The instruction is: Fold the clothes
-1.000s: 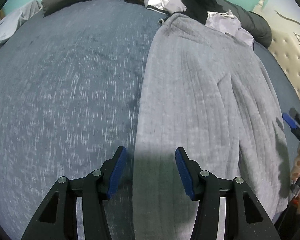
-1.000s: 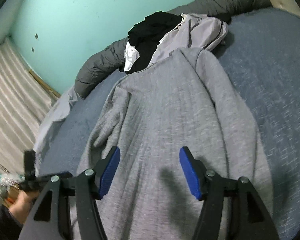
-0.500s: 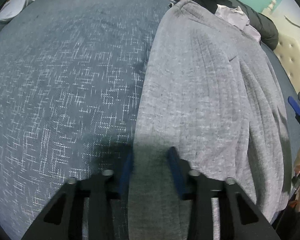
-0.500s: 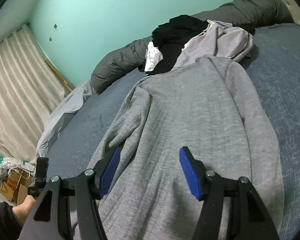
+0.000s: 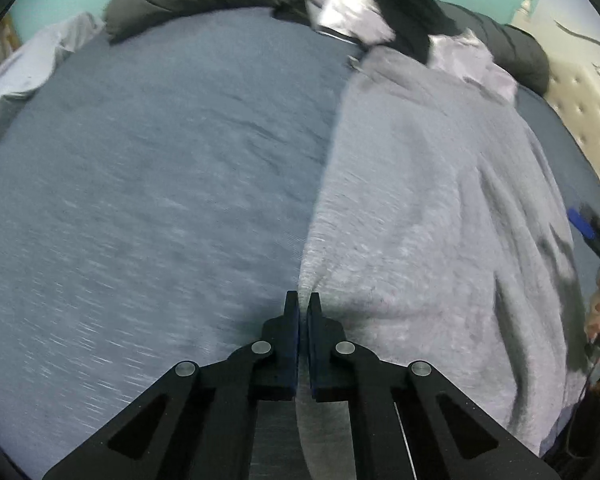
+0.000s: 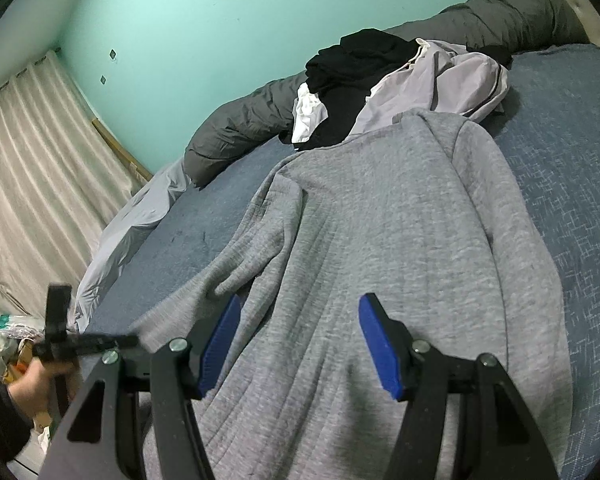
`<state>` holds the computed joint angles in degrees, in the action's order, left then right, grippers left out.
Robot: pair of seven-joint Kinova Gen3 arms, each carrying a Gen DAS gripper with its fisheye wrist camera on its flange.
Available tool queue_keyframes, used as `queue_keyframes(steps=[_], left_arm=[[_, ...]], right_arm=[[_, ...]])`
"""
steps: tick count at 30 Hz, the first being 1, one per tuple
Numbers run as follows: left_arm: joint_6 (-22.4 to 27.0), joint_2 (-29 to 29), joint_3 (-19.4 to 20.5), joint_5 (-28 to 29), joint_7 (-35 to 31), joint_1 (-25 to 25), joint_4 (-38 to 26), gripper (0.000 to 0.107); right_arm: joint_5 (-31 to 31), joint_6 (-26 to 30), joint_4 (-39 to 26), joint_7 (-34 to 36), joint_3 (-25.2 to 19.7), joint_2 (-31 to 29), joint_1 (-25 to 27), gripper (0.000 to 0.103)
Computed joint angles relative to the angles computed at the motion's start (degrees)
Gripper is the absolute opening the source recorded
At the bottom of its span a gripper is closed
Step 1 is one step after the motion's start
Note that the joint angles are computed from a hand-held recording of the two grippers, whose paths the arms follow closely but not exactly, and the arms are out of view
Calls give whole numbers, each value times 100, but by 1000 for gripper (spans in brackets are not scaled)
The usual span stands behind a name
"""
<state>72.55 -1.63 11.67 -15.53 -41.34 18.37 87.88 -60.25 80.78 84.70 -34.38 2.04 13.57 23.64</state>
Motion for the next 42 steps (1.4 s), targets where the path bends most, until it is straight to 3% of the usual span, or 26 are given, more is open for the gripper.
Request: queue_keyframes(steps=[8,16,17,20,26,32,34,35,38,42], left_arm=[[789,-44,-486,-225,-572,-707,-309,3],[679,82,-645,-128,-499,-1078,-108,7],[630,79,-653,-116,-443,-1092,-64,12],[539,-171,-595,-131,-258,-1072,188,39],[1,-943,-490,509,-13,-1204,993,43],[-503,-1166,-325,1012,20,-1236,1599,40],[-549,-1128,-283,1067,22,-1237,1657,17],[-517,-1099,-243,1024,7,-1230,1624,6],[-330,-1033,-233,955,-223,-1175,1422,4],[351,-1068,-289,658,-600,-1220,912,4]], right_arm=[[23,-37,-16,-36,-4,45,0,63],[92,-61,26,-12,-26,37,-19,63],[88,-52,24,-20,-25,44,-18,63],[77,-24,17,-46,-27,64,-12,63],[57,24,14,-112,-46,71,-20,63],[56,44,79,-13,-53,-8,-78,63],[61,44,90,0,-46,-11,-103,63],[64,45,96,6,-44,-12,-112,63],[66,56,92,-6,-38,12,-132,63],[55,70,59,-58,-37,60,-116,63]])
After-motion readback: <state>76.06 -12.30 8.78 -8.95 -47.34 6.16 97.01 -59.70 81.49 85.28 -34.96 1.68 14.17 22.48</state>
